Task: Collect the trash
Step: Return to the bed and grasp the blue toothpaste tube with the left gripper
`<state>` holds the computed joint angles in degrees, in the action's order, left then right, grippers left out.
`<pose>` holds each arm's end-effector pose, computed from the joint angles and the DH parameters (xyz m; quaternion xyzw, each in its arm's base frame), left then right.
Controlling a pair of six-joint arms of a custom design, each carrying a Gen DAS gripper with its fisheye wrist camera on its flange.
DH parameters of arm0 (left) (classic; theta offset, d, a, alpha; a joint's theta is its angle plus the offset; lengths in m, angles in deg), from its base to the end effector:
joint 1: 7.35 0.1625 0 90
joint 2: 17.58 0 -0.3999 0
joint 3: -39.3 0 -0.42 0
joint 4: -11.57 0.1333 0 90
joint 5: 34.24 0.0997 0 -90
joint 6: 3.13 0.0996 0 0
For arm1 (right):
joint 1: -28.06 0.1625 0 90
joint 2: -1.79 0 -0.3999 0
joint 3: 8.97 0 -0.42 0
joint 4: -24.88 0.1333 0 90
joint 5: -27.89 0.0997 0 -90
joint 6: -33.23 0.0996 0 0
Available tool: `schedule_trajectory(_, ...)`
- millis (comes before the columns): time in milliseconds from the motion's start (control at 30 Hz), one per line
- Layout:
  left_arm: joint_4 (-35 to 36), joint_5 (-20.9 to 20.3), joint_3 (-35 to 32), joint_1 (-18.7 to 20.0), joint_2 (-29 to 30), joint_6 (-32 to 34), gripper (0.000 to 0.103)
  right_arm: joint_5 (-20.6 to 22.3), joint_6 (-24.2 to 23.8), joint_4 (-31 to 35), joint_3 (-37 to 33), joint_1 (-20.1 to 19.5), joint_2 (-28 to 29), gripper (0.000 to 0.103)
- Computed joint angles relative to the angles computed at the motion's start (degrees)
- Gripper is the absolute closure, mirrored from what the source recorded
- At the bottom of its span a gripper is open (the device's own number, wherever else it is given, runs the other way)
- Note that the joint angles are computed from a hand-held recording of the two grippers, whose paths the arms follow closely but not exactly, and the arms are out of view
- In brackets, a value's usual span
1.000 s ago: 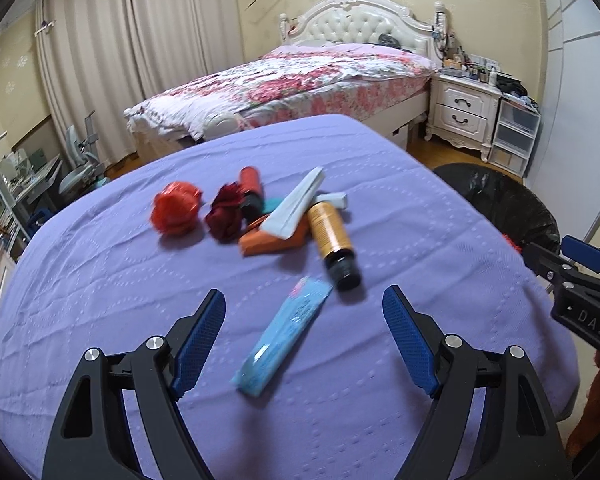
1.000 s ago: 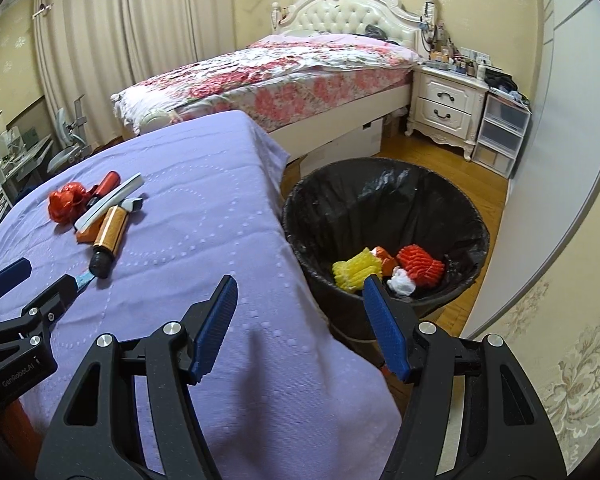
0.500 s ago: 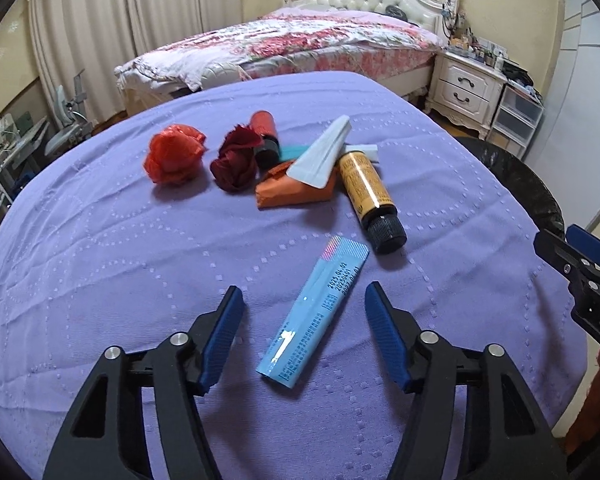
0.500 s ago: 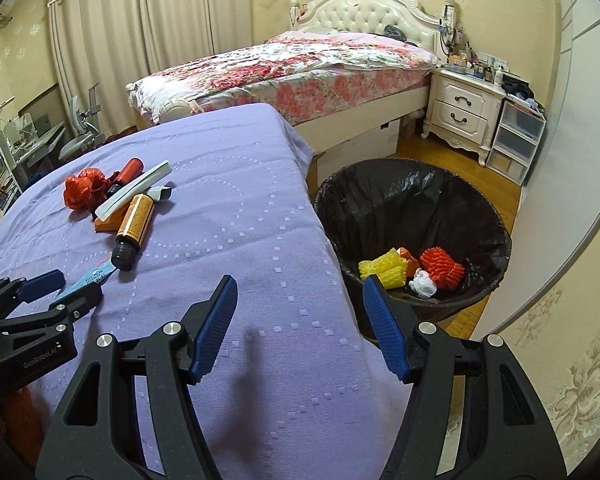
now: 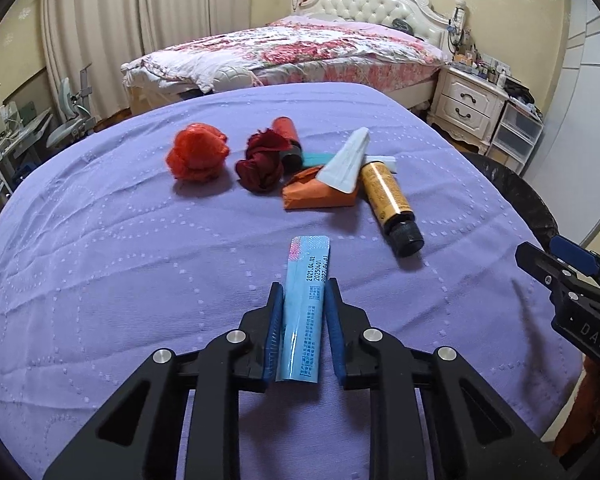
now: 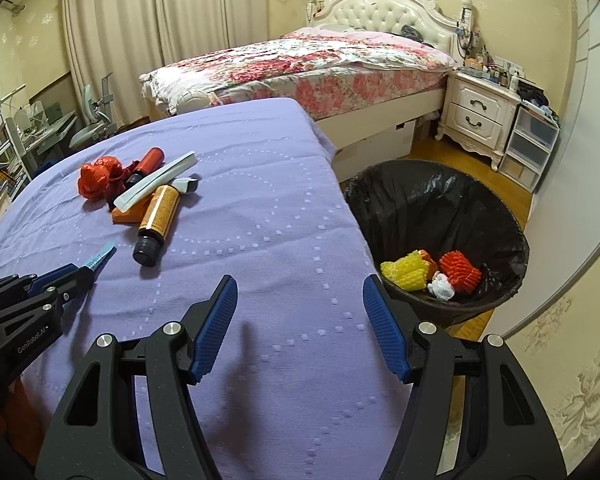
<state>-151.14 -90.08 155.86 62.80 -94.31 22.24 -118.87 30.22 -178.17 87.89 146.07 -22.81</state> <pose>-0.0063 -0.5748 0.2676 0.2757 0.8783 -0.2567 0.2944 0.3272 -0.5086 -0.0473 0.0609 -0.8389 0.3958 0.3686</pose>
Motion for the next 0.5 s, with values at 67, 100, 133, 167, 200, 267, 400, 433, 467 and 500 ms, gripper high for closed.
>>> schedule_trajectory(67,-1.4,0.7,0.1,0.2,-0.2,0.4,0.081,0.5,-0.4,0.6,-0.8,0.1,0.4,0.039)
schedule_trajectory(100,-1.8,1.0,-0.1,0.4,-0.1,0.5,0.081,0.7,-0.6,0.8,-1.2,0.2,0.5,0.039)
schedule_trajectory(133,-2.4,1.4,-0.4,0.6,0.1,0.6,0.081,1.0,-1.0,1.1,-1.7,0.3,0.7,0.039)
schedule_trajectory(167,-2.7,1.6,-0.8,0.8,0.3,0.6,0.081,1.4,-1.3,1.4,-2.3,0.3,1.0,0.039)
schedule_trajectory(200,-2.8,1.9,-1.3,1.1,0.4,0.5,0.081,1.8,-1.5,1.7,-2.9,0.4,1.2,0.039)
schedule_trajectory(267,-3.3,2.7,-2.1,1.5,0.8,0.3,0.081,2.6,-2.1,2.5,-4.1,0.4,1.7,0.039)
schedule_trajectory(400,-3.2,3.2,-3.8,2.6,1.0,-0.5,0.081,4.2,-3.8,4.5,-7.6,0.6,3.3,0.039)
schedule_trajectory(433,-3.3,3.4,-4.3,2.8,1.2,-0.6,0.081,4.7,-4.0,5.0,-8.3,0.5,3.7,0.039)
schedule_trajectory(467,-3.5,3.6,-4.7,3.1,1.3,-0.6,0.081,5.2,-4.3,5.7,-9.2,0.5,4.1,0.039)
schedule_trajectory(500,-3.6,3.8,-5.1,3.3,1.5,-0.6,0.081,5.8,-4.5,6.5,-9.9,0.4,4.3,0.039)
